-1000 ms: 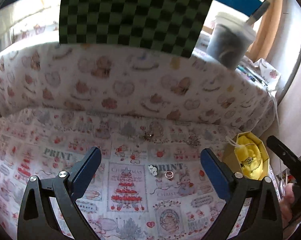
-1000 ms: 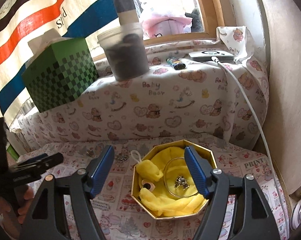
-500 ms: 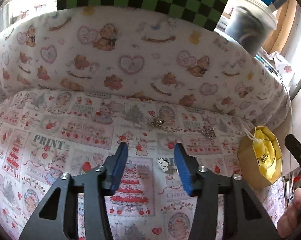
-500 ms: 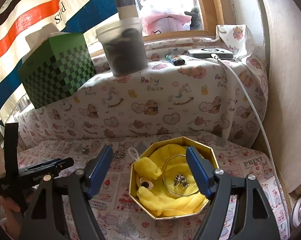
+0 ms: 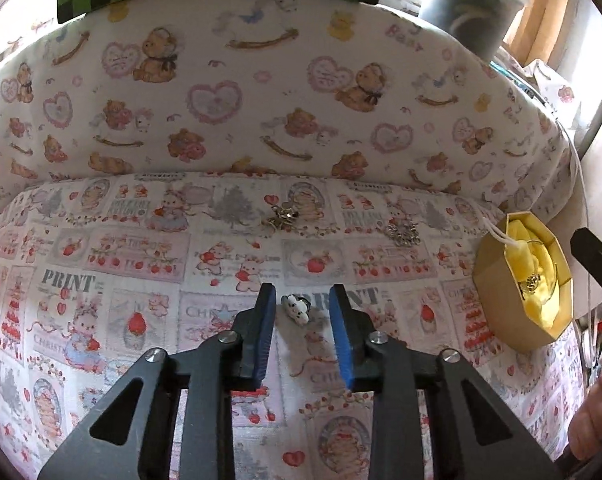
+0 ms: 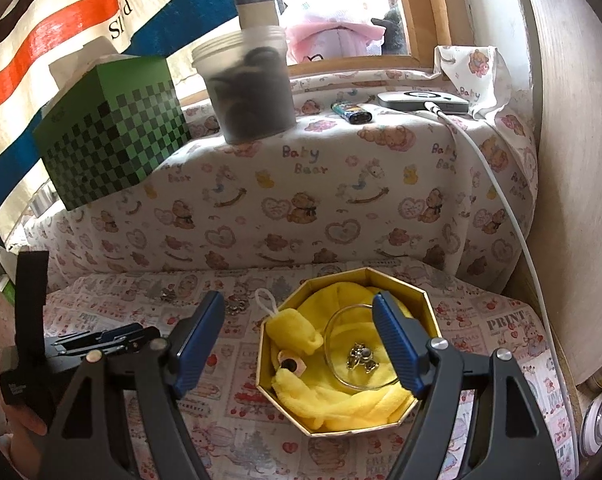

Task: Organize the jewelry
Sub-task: 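Move the left gripper to the small white charm and close on it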

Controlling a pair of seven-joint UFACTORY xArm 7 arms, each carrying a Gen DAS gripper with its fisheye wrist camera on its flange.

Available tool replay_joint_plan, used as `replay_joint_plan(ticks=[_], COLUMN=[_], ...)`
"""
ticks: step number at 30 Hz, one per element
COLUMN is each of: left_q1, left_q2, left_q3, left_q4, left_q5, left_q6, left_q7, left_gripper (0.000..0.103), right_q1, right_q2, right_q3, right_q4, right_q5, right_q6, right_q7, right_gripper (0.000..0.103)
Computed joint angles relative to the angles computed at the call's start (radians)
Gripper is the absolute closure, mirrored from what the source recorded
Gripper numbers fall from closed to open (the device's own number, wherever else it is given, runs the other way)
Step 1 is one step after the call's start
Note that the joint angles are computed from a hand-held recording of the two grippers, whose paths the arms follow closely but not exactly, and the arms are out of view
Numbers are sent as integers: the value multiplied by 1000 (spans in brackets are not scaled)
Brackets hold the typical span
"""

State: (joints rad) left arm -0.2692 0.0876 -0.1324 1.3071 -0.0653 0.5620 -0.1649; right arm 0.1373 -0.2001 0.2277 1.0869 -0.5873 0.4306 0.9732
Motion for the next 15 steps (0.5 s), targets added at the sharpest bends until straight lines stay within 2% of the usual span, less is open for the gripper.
replay_joint_plan(ticks=[3, 7, 11, 13, 15], left_q1=[0, 0, 16, 18, 17], left_q2=[8, 5, -41, -62, -80], left_q3=[3, 0, 2, 6, 10], left_q4=[9, 5, -26, -38, -43], left_q5=[8, -12, -91, -76, 14], left_q6=[19, 12, -16, -30, -33], left_q7=[-16, -25, 18, 2, -70], left_gripper=[92, 93, 93, 93, 93], right_q1=[1, 1, -2, 0, 1], right_q2=[3, 4, 0, -1, -4], right_q3=[1, 0, 0, -1, 0], right_q4=[3, 5, 2, 0, -3], right_q5=[-1, -5, -14, -10, -10], right_q6=[8, 14, 10, 5, -1], right_q7=[2, 11, 26, 23, 23], right_gripper=[29, 29, 29, 29, 29])
